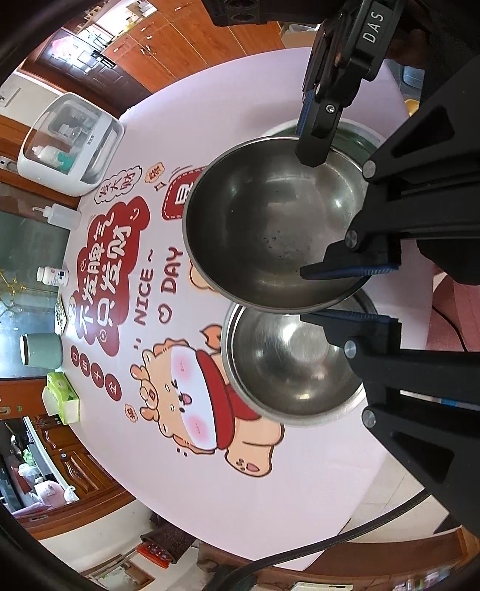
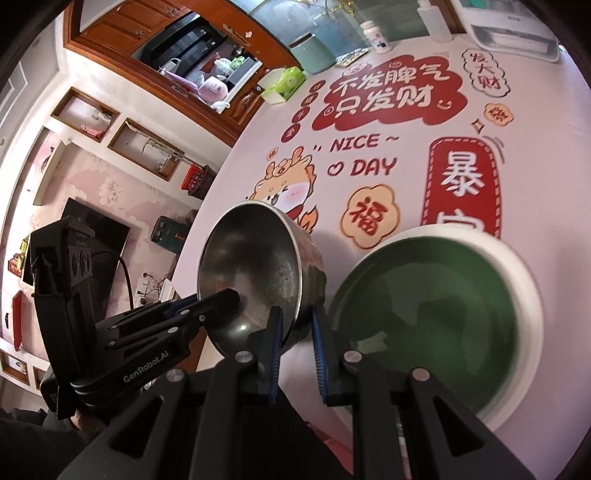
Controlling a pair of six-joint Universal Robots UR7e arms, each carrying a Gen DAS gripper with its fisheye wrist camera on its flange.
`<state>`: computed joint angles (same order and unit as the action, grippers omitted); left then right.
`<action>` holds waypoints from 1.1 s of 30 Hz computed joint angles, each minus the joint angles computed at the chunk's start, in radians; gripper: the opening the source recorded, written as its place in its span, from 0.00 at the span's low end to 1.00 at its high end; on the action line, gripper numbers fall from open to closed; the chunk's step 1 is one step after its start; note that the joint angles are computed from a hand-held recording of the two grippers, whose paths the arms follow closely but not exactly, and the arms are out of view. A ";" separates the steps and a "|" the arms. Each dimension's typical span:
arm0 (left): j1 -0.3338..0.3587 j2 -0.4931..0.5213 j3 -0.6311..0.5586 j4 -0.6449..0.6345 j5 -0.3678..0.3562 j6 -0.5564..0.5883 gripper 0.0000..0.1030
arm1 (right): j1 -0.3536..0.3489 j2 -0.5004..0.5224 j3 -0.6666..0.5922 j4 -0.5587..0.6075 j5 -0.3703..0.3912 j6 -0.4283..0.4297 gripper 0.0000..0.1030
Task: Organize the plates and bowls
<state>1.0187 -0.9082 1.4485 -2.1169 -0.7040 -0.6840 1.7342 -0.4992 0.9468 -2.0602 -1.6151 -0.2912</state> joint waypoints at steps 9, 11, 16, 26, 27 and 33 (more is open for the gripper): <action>0.039 -0.049 0.010 0.064 -0.036 0.043 0.14 | 0.032 0.024 0.025 -0.043 -0.016 0.067 0.16; 0.048 -0.055 0.007 0.080 -0.046 0.056 0.15 | 0.037 0.032 0.026 -0.049 -0.022 0.084 0.16; 0.073 -0.065 -0.008 0.123 -0.077 0.103 0.16 | 0.048 0.042 0.048 -0.091 -0.036 0.141 0.16; 0.125 -0.059 -0.057 0.192 -0.153 0.260 0.18 | 0.062 0.029 0.168 -0.259 -0.076 0.291 0.16; 0.130 -0.057 -0.061 0.197 -0.160 0.284 0.19 | 0.064 0.025 0.187 -0.287 -0.081 0.309 0.16; 0.149 -0.044 -0.087 0.215 -0.197 0.412 0.21 | 0.072 0.006 0.286 -0.439 -0.117 0.412 0.16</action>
